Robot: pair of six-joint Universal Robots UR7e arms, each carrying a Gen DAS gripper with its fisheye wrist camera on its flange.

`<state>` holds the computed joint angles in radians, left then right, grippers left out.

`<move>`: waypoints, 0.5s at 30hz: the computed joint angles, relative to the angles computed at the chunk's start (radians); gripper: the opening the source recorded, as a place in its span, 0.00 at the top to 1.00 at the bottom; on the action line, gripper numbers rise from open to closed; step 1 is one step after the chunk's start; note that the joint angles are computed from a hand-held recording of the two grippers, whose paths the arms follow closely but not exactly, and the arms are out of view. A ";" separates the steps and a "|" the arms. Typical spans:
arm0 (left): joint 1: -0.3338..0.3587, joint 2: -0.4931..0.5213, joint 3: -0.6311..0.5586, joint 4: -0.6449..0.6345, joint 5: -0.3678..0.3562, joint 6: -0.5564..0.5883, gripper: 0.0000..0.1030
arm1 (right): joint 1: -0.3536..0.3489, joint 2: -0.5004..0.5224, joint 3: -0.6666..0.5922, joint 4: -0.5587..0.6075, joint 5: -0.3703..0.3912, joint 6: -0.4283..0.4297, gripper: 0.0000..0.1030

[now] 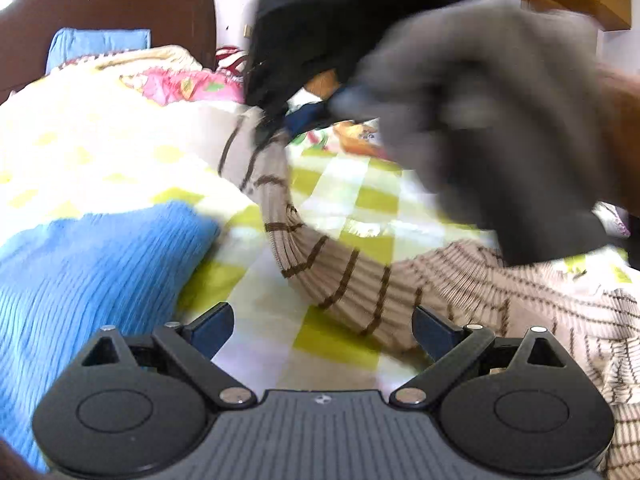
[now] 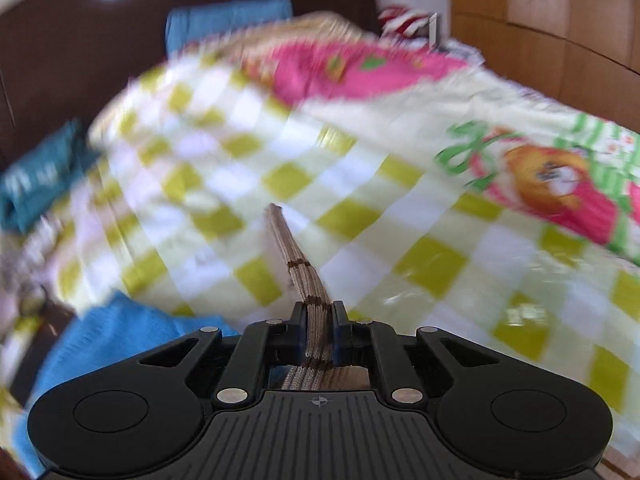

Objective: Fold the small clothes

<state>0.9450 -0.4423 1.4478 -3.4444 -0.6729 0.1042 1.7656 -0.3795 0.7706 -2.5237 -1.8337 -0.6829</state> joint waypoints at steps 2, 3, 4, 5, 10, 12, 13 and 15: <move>-0.010 0.022 -0.038 0.000 0.001 0.035 0.00 | -0.017 -0.092 0.093 -0.045 0.054 0.041 0.90; -0.014 0.036 -0.061 0.007 0.004 0.052 0.00 | -0.028 -0.137 0.139 -0.069 0.081 0.065 0.90; -0.021 0.050 -0.083 0.016 0.005 0.070 0.00 | -0.039 -0.182 0.185 -0.095 0.106 0.088 0.90; -0.029 0.063 -0.101 0.022 0.005 0.084 0.00 | -0.053 -0.228 0.232 -0.123 0.133 0.115 0.90; -0.079 0.145 -0.191 0.025 -0.027 0.208 0.00 | -0.148 -0.468 0.481 -0.268 0.244 0.253 0.90; -0.097 0.166 -0.203 0.040 -0.046 0.252 0.00 | -0.196 -0.558 0.582 -0.324 0.266 0.310 0.90; -0.106 0.181 -0.210 0.060 -0.053 0.275 0.00 | -0.221 -0.600 0.635 -0.357 0.269 0.331 0.90; -0.122 0.204 -0.216 0.100 -0.047 0.311 0.00 | -0.278 -0.668 0.733 -0.425 0.251 0.364 0.90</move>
<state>0.8227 -0.2388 1.2318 -3.3442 -0.7200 0.4152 1.4878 -1.0472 1.5038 -2.9491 -1.5825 -0.3185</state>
